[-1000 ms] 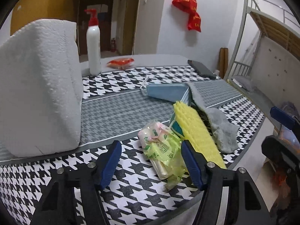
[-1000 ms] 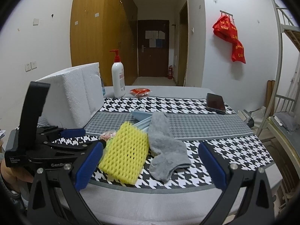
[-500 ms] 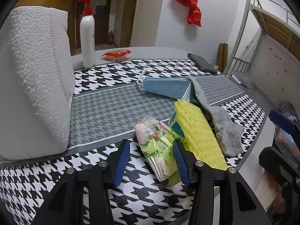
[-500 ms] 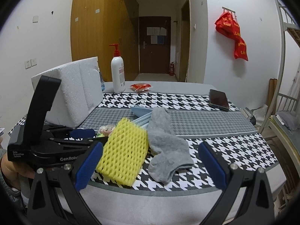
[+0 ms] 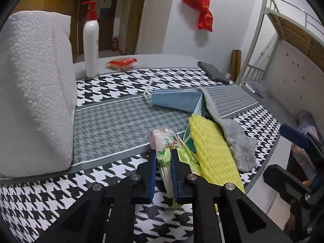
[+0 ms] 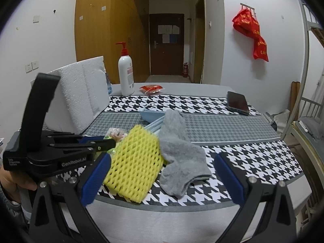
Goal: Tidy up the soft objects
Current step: 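Close the left gripper on the clear plastic bag with green contents, then close the right gripper on the yellow foam mesh net while the left holds the bag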
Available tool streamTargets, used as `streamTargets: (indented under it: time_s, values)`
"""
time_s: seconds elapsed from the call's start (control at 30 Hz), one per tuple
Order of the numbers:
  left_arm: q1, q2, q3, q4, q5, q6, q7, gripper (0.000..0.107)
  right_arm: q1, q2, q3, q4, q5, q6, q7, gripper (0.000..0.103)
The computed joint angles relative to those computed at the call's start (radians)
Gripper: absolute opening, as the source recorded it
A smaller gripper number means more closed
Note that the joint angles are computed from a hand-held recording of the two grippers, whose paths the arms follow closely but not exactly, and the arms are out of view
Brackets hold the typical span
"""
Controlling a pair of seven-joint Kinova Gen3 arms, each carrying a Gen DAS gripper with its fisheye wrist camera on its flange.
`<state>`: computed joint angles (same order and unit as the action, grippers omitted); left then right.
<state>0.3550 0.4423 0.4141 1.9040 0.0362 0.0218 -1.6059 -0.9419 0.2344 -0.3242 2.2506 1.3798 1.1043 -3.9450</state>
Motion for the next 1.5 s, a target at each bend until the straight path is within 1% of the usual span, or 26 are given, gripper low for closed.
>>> streamTargets:
  time_s: [0.1, 0.2, 0.4, 0.53, 0.63, 0.73, 0.8, 0.87, 0.9, 1.0, 1.07, 1.1, 1.17, 1.2, 1.3, 1.5]
  values:
    - [-0.020, -0.019, 0.009, 0.027, 0.000, -0.023, 0.004, 0.015, 0.004, 0.003, 0.001, -0.008, 0.008, -0.011, 0.008, 0.102]
    - [-0.016, -0.050, -0.012, 0.063, -0.007, -0.059, 0.018, 0.015, 0.009, 0.006, 0.002, -0.014, 0.024, -0.035, 0.011, 0.102]
    - [-0.076, -0.090, 0.016, 0.122, -0.049, -0.107, 0.063, 0.015, 0.025, 0.019, 0.009, -0.039, 0.047, -0.094, 0.028, 0.102]
    - [-0.074, -0.114, -0.008, 0.155, -0.075, -0.136, 0.096, 0.015, 0.036, 0.033, 0.019, -0.059, 0.048, -0.132, 0.053, 0.102]
    - [-0.120, -0.123, 0.026, 0.175, -0.111, -0.151, 0.134, 0.014, 0.043, 0.043, 0.027, -0.075, 0.046, -0.162, 0.079, 0.102]
    - [-0.129, -0.130, 0.028, 0.191, -0.139, -0.165, 0.164, 0.014, 0.050, 0.044, 0.034, -0.076, 0.070, -0.197, 0.077, 0.102]
    - [-0.156, -0.133, 0.049, 0.206, -0.166, -0.171, 0.190, 0.014, 0.061, 0.046, 0.037, -0.081, 0.067, -0.223, 0.087, 0.096]
    - [-0.154, -0.135, 0.043, 0.211, -0.180, -0.175, 0.208, 0.015, 0.077, 0.047, 0.042, -0.088, 0.051, -0.264, 0.108, 0.087]
    - [-0.156, -0.135, 0.043, 0.212, -0.189, -0.176, 0.216, 0.014, 0.084, 0.048, 0.046, -0.090, 0.047, -0.283, 0.116, 0.086]
    - [-0.175, -0.133, 0.058, 0.215, -0.220, -0.179, 0.242, 0.015, 0.089, 0.056, 0.055, -0.097, 0.033, -0.312, 0.135, 0.077]
    - [-0.189, -0.131, 0.070, 0.218, -0.239, -0.184, 0.259, 0.014, 0.090, 0.058, 0.060, -0.103, 0.021, -0.322, 0.151, 0.065]
    - [-0.183, -0.133, 0.062, 0.218, -0.243, -0.184, 0.262, 0.014, 0.091, 0.061, 0.063, -0.109, 0.005, -0.323, 0.169, 0.062]
    - [-0.186, -0.134, 0.065, 0.217, -0.256, -0.183, 0.272, 0.014, 0.091, 0.065, 0.071, -0.118, -0.023, -0.327, 0.196, 0.052]
    - [-0.201, -0.135, 0.078, 0.220, -0.269, -0.182, 0.280, 0.015, 0.094, 0.066, 0.075, -0.121, -0.038, -0.336, 0.210, 0.051]
    - [-0.206, -0.142, 0.081, 0.228, -0.286, -0.184, 0.293, 0.014, 0.087, 0.068, 0.088, -0.125, -0.060, -0.335, 0.233, 0.049]
    - [-0.203, -0.146, 0.079, 0.230, -0.306, -0.184, 0.312, 0.014, 0.079, 0.070, 0.101, -0.131, -0.084, -0.333, 0.265, 0.038]
